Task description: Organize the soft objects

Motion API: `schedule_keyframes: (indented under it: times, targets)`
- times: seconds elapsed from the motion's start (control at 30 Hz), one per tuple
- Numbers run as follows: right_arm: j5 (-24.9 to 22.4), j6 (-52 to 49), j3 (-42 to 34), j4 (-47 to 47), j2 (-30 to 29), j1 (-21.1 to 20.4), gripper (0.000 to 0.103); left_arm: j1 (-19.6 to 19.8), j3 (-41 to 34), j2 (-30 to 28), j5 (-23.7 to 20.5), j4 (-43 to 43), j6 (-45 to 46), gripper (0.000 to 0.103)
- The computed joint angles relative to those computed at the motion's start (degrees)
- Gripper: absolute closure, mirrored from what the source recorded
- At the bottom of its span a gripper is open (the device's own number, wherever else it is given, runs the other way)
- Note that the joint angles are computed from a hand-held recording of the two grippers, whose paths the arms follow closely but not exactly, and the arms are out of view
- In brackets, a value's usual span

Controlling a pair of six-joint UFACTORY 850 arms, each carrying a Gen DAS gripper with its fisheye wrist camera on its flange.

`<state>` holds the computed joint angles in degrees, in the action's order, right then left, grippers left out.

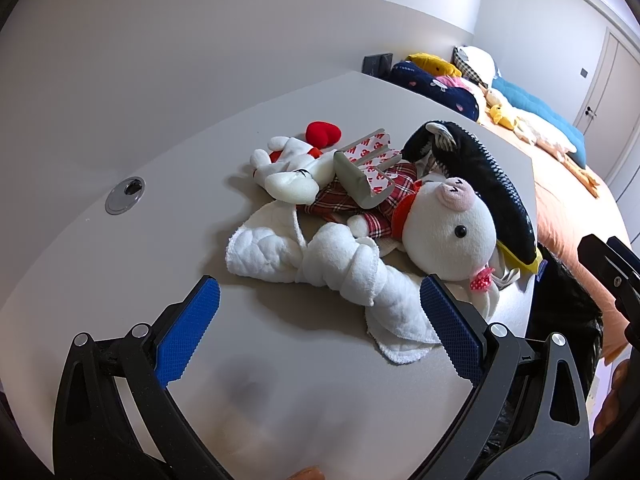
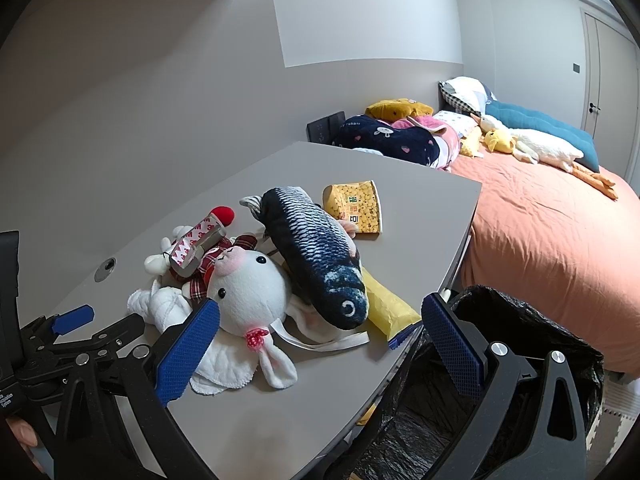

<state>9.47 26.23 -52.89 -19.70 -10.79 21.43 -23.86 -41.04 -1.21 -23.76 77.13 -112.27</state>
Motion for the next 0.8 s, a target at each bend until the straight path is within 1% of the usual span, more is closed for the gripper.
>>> schedule_keyframes:
  times: [0.27, 0.8]
  targets:
    - [0.05, -0.11, 0.13, -0.01, 0.02, -0.13, 0.003, 0.51, 0.02, -0.04, 0.28, -0.39, 0.60, 0.006]
    - [0.03, -1.26, 0.74, 0.60, 0.26, -0.53, 0.003, 0.31, -0.48, -0.60, -0.22, -1.53, 2.48, 0.006]
